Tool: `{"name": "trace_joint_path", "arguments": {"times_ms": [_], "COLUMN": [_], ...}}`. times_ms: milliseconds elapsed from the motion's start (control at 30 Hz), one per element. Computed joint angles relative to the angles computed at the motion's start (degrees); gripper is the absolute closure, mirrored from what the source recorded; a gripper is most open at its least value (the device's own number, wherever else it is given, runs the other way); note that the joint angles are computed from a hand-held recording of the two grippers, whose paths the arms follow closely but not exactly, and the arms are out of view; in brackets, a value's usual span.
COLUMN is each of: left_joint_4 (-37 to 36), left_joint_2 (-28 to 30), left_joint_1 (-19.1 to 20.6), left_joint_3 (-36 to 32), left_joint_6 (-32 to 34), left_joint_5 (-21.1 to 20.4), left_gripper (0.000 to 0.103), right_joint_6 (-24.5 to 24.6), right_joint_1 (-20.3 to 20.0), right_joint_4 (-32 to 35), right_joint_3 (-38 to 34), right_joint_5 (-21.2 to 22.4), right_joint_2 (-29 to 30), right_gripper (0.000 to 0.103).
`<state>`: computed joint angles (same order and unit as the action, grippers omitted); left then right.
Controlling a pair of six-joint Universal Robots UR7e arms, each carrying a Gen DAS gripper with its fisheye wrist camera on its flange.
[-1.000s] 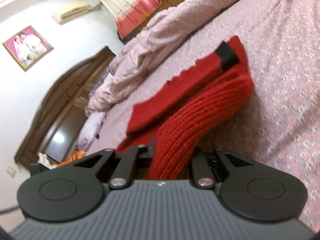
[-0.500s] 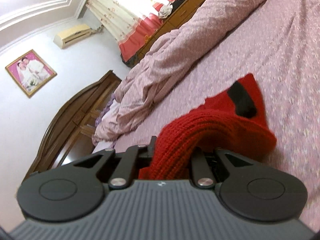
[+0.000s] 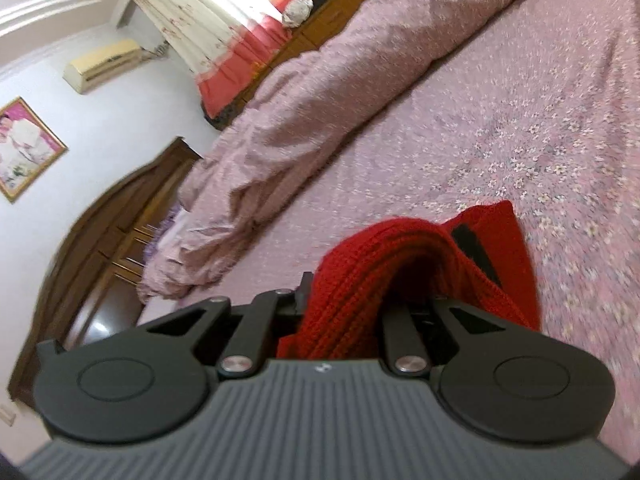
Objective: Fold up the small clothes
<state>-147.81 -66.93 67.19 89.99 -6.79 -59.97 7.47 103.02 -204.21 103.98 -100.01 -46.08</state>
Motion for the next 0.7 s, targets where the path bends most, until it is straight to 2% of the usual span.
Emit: {"name": "trace_joint_path", "arguments": {"times_ms": [133,233,333,467,500,533,567,600,633,700], "left_joint_4": [1.47,-0.5,0.11,2.1,2.05,1.8,1.61,1.49,1.02,0.12], "left_joint_2": [2.54,2.69,2.22,0.2,-0.46,-1.33,-2.24,-3.07,-3.98,-5.73], "left_joint_1": [2.03,2.76,2.2,0.65,0.24,-0.32,-0.96,-1.44,-1.89,-2.64], "left_joint_3": [-1.53,-0.79,-0.51,0.34,0.91,1.77,2.69,3.48,4.43,6.37], "left_joint_6": [1.05,3.73,4.74,6.41,7.01,7.49,7.51,7.52,7.8,8.65], "left_joint_5": [0.98,0.23,1.02,2.18,2.61,3.26,4.11,4.83,5.12,5.09], "left_gripper": [0.092,0.092,0.091,0.09,0.085,0.075,0.068,0.053,0.045,0.043], "right_joint_6": [1.15,1.16,0.12,0.41,0.28,0.01,-0.24,-0.42,-0.88,-2.27], "right_joint_1": [-1.35,-2.17,-2.45,-1.84,-1.63,-1.38,-0.98,-0.36,0.25,0.76], "right_joint_4": [4.29,4.87,3.24,3.65,3.61,3.0,2.07,0.86,-0.23,-0.97], "right_joint_3": [-3.45,-3.65,-2.86,-2.03,-1.69,-1.02,-0.48,0.07,0.69,1.79], "right_joint_5": [-2.09,-2.6,-1.92,-2.25,-2.22,-2.41,-3.37,-4.94,-6.07,-6.0], "right_joint_2": [2.15,2.87,3.08,2.09,1.7,1.26,1.01,0.87,0.64,-0.03], "right_gripper": [0.086,0.086,0.087,0.083,0.08,0.072,0.058,0.051,0.044,0.044]}}
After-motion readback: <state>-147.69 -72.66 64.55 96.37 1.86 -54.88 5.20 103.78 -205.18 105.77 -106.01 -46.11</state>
